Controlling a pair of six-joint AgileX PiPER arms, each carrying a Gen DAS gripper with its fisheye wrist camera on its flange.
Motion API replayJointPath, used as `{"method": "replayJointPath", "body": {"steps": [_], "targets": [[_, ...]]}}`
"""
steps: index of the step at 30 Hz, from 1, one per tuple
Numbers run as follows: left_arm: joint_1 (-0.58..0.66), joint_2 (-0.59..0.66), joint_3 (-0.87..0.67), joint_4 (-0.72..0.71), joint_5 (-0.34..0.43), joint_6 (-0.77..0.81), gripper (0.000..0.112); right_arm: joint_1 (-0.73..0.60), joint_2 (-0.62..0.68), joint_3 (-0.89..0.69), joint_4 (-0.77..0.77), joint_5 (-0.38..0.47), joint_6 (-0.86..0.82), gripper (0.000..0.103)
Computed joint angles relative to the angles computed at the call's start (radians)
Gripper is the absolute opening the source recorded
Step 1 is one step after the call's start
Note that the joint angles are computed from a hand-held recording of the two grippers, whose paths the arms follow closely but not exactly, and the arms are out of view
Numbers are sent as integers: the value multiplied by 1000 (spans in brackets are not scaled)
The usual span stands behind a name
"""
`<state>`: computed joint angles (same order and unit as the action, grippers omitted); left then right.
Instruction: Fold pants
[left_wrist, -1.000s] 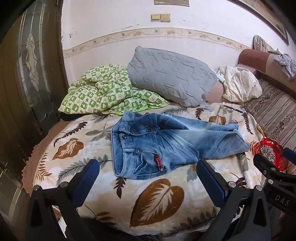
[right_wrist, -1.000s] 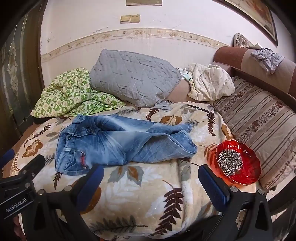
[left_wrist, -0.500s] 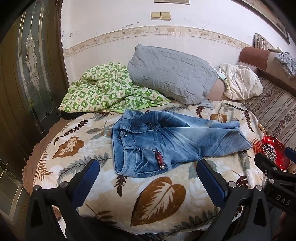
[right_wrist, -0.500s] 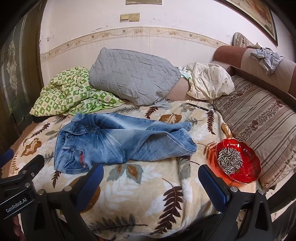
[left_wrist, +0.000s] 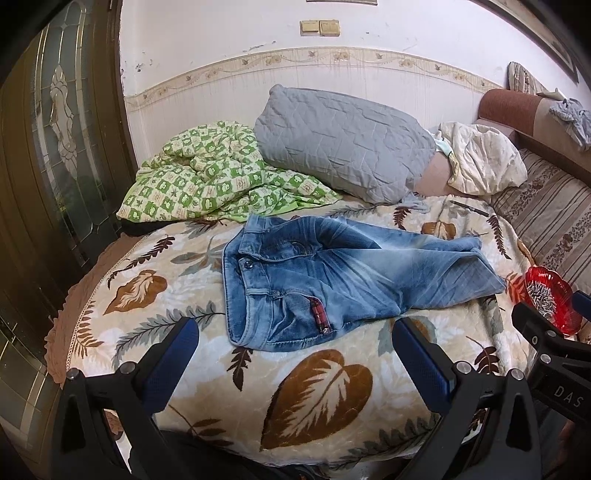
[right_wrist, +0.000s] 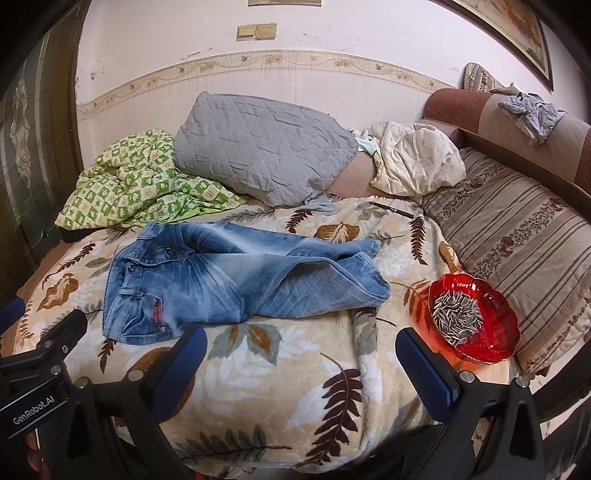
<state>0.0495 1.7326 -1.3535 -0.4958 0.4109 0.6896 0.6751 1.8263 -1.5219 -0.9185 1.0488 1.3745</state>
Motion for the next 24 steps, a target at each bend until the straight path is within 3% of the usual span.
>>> {"method": "replayJointPath", "body": {"steps": [15,24], "targets": [[-10,21,-18,40,3,-38,103,-14,1,11,3,-16,1,103],[-54,84,-92,188,22,-182,103,-58,34,-16,55,-46,-67,103]]}}
